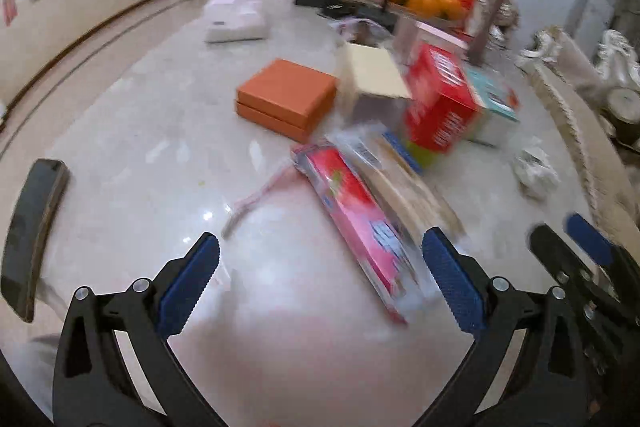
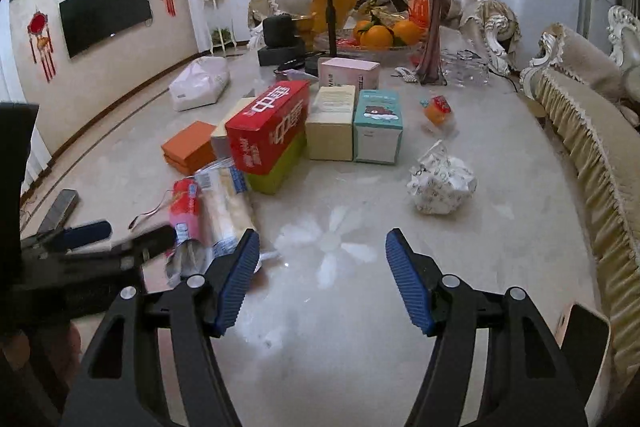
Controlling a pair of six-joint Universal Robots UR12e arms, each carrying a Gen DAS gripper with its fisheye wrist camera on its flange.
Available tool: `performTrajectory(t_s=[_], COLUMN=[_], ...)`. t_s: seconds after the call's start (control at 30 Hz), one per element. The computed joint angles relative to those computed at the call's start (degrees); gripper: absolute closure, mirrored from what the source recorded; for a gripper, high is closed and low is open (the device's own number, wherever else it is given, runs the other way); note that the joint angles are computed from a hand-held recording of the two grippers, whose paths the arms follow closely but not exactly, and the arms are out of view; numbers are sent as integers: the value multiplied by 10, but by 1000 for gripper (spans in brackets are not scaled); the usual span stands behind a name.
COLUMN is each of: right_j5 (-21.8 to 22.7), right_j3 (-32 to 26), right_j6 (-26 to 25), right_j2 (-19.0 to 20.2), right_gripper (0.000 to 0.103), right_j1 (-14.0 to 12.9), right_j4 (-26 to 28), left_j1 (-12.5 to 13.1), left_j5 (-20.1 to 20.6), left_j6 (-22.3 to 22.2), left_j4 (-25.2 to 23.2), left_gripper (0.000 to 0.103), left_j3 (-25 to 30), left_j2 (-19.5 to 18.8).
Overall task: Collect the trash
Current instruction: 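Grasp the pink candy tube with the left tool while the right tool grasps the bread packet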
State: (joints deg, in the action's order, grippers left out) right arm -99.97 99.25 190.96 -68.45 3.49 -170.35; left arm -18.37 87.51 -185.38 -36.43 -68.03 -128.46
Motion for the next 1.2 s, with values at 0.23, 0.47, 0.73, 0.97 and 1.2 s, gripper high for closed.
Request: performTrajectory(t_s=[0.23, 0.47, 0.73, 0.97, 1.2], right_j5=[32, 66, -2, -12, 49], right_j3=[-37, -55, -104, -120, -97], right_j6=[-47, -79, -126, -116, -45], right_j2=[27, 37, 66, 78, 60], right_gripper=[41, 40, 40, 41, 73], right_j1=[-2, 5, 39, 38, 28], right_j4=[29, 62, 106, 133, 134], left_j1=[3, 23, 45, 36, 38], left_j5=[-5, -38, -25, -18, -19], left_j6=[29, 122, 166, 135, 145], left_j4=[-48, -39, -58, -70, 7], left_gripper=[5, 5, 5, 5, 54], left_j3=[30, 15, 23, 42, 11], left_j2=[-20, -14, -12, -26, -18])
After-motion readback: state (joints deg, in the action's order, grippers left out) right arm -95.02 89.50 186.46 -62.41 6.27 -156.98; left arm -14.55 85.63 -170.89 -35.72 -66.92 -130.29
